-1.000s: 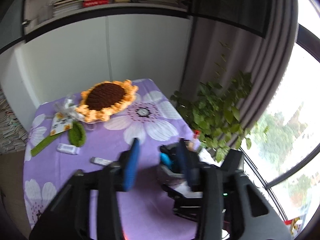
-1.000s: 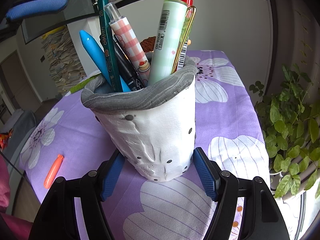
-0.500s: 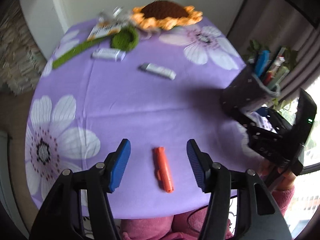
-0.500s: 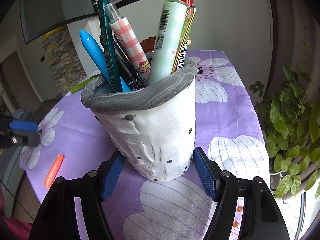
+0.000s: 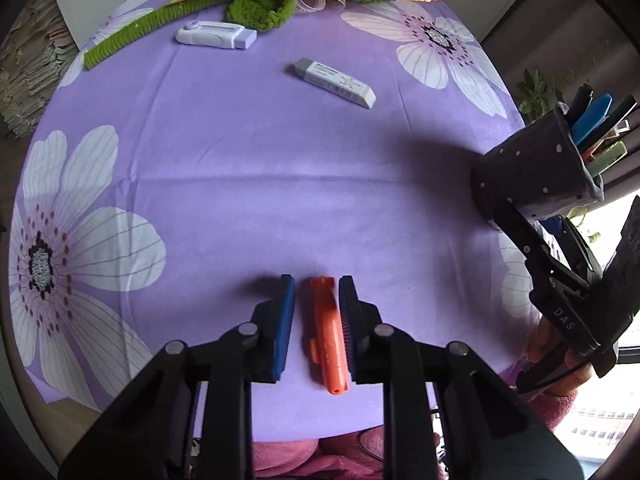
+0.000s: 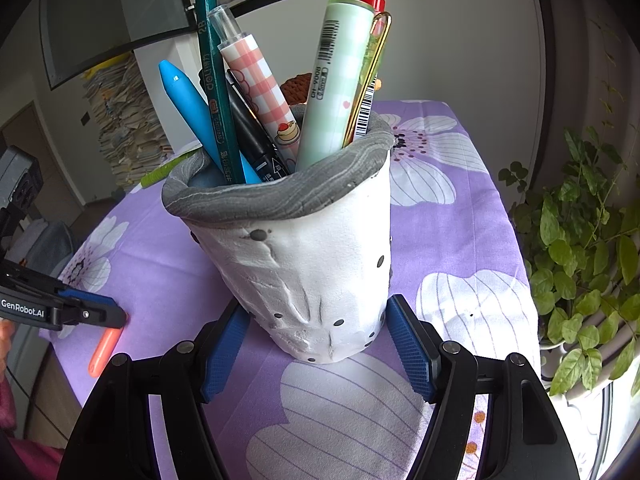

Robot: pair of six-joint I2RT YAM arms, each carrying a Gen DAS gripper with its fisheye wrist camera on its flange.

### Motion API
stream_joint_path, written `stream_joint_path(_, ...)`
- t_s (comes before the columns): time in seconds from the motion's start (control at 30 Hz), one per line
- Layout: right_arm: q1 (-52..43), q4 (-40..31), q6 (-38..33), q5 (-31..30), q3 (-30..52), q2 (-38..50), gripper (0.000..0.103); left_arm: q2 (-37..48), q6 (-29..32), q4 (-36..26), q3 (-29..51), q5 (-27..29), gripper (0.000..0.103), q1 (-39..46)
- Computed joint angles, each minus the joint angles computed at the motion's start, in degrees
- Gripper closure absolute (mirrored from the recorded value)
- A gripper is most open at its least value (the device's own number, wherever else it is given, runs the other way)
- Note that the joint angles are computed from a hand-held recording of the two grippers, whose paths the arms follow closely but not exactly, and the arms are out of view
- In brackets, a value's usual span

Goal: Organize stationery
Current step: 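Grasp the orange highlighter on the cloth with the left tool, then lift the orange highlighter and lower it into the cup, open left tool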

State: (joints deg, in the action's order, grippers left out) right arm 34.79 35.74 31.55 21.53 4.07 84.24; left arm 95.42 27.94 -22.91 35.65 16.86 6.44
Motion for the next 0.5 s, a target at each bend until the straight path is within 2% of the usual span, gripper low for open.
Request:
stream_joint_path(0.2, 0.13, -0.06, 0.11, 0.09, 0.03, 0.01, 0.031, -0.25, 0.09, 2.91, -1.43, -1.49, 0.086, -1.39)
stream_joint_path(0.27, 0.12, -0.05, 0.11, 0.08, 0.01, -0.01, 0.031, 0.39, 0.44, 3.16, -1.18, -1.68, 0.091, -1.48)
stream_joint_path(0.37, 0.18, -0.13, 0.16, 0.12, 0.04, -0.05, 0.031, 0.61, 1.34, 3.12, -0.97, -1.82, 0.093, -1.10)
stream_joint_path(0.5, 0.20, -0.17, 0.17, 0.14, 0.05, -0.08, 0.031, -2.61, 2.20, 4.87, -2.99, -1.49, 0.093, -0.70)
